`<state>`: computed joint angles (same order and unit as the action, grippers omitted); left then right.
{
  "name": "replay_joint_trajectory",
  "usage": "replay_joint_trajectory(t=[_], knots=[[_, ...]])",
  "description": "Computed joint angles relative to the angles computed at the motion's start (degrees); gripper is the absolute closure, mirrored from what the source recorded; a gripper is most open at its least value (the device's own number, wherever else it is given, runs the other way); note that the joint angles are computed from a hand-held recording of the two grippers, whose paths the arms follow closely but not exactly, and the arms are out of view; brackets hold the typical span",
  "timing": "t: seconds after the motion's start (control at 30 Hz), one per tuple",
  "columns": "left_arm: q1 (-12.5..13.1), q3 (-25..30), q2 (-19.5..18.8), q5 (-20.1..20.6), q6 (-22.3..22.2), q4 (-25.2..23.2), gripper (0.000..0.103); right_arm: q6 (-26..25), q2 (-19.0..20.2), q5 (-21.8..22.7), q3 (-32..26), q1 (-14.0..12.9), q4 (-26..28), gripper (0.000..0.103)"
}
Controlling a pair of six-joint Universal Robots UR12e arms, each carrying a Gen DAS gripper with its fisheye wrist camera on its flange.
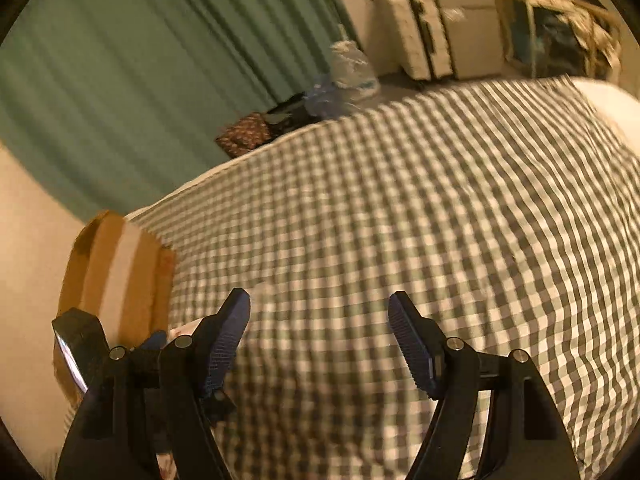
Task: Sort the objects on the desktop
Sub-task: 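Grasp the clear plastic comb with the left gripper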
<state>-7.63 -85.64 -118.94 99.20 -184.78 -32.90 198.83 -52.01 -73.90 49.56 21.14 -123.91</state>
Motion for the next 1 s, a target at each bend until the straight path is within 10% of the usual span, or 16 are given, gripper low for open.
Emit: replay_joint_trajectory(t=[0.13,0.27,0.47,1.0], knots=[[0.86,2.53,-1.49,-3.69,0.83,-5.96,0.01,2.71,0.03,0.91,0.7,-1.0,1.02,0.031],[0.94,2.48,-1.08,-6.88,5.59,-5.61,0.066,3.04,0.37,1.43,0.24,-1.36,2.55,0.031],[-0.07,2.24,-0.55,-4.76,8.56,-6.03,0.098,0.83,0.41,0.56,-0.61,-0.65,4.61,0.031],[2.26,-2.7,5.53,-5.06,-1.01,1.17,0.1,-1.86,1.25,1.45,-1.72,0.65,6.24,0.031]])
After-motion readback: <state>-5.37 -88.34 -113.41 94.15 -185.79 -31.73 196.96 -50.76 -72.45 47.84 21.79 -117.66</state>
